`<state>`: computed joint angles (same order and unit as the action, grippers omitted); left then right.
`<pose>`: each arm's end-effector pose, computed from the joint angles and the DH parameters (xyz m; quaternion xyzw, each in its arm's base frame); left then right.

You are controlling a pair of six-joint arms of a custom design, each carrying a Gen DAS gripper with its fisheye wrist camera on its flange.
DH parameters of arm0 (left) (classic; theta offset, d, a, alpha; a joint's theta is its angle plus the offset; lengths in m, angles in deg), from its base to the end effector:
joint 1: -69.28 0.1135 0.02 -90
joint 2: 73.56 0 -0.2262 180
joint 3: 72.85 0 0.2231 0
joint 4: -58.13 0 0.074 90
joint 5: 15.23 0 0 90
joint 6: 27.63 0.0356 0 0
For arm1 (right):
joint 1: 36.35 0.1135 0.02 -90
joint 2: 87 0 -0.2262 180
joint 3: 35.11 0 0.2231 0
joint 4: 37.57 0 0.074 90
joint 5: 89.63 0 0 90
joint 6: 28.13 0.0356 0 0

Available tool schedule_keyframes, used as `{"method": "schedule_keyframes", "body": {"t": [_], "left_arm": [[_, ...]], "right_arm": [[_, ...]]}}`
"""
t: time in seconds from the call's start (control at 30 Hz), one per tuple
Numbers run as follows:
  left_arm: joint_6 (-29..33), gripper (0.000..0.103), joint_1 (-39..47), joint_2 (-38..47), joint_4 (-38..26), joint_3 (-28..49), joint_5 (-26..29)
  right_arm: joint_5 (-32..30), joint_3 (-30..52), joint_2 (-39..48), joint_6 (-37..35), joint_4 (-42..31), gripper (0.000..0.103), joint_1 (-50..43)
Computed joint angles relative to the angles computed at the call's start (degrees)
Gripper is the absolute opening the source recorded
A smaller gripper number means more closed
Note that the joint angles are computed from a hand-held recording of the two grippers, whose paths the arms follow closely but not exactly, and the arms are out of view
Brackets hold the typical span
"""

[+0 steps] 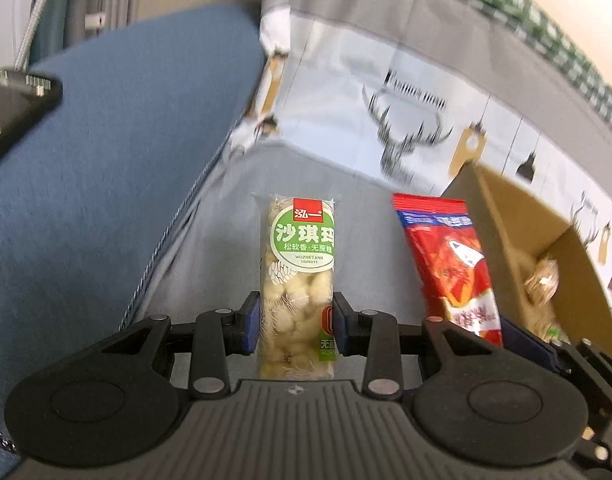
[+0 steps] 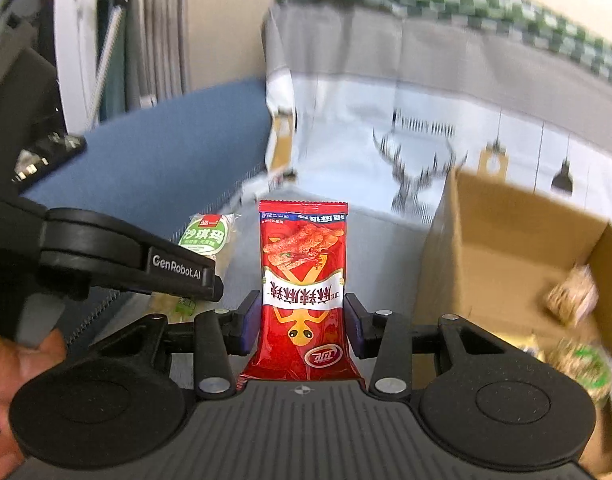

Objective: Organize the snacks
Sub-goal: 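Lift the cream bar and chip packet and carry both over the box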

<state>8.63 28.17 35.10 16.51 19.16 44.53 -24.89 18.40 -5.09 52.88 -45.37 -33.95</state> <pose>0.2839 -0.2240 0.1748 -0.1730 0.9151 -0.0246 0.3633 0.2692 0.0265 0.1686 -0.1848 0.8561 0.1693 0.4520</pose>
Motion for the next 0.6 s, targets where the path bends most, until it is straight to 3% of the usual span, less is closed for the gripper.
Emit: {"method": "schedule_keyframes", "body": {"t": [0.23,0.37,0.53,0.57,0.6], "left_arm": [[2.6,0.039,-3.2,1.5,4.1,4.7,-2.7],[6.0,0.039,-5.7,6.8,5.8,12.8,-2.7],[14.5,0.04,-9.2,14.8,12.7,23.2,-0.4],[16.5,0.041,-9.7,16.1,14.8,24.6,1.2],[18.0,0.047,-10.4,17.5,16.1,26.2,1.9]], "right_arm": [[-6.9,-3.0,-5.2,-0.5,6.0,0.045,-8.9],[-9.2,-2.5,-4.3,1.6,10.4,0.045,-15.3],[-5.8,-0.4,0.0,6.2,16.6,0.046,-22.6],[-4.2,0.2,0.9,7.0,17.4,0.048,-23.9],[-2.9,1.0,2.1,7.8,18.0,0.058,-25.2]]}}
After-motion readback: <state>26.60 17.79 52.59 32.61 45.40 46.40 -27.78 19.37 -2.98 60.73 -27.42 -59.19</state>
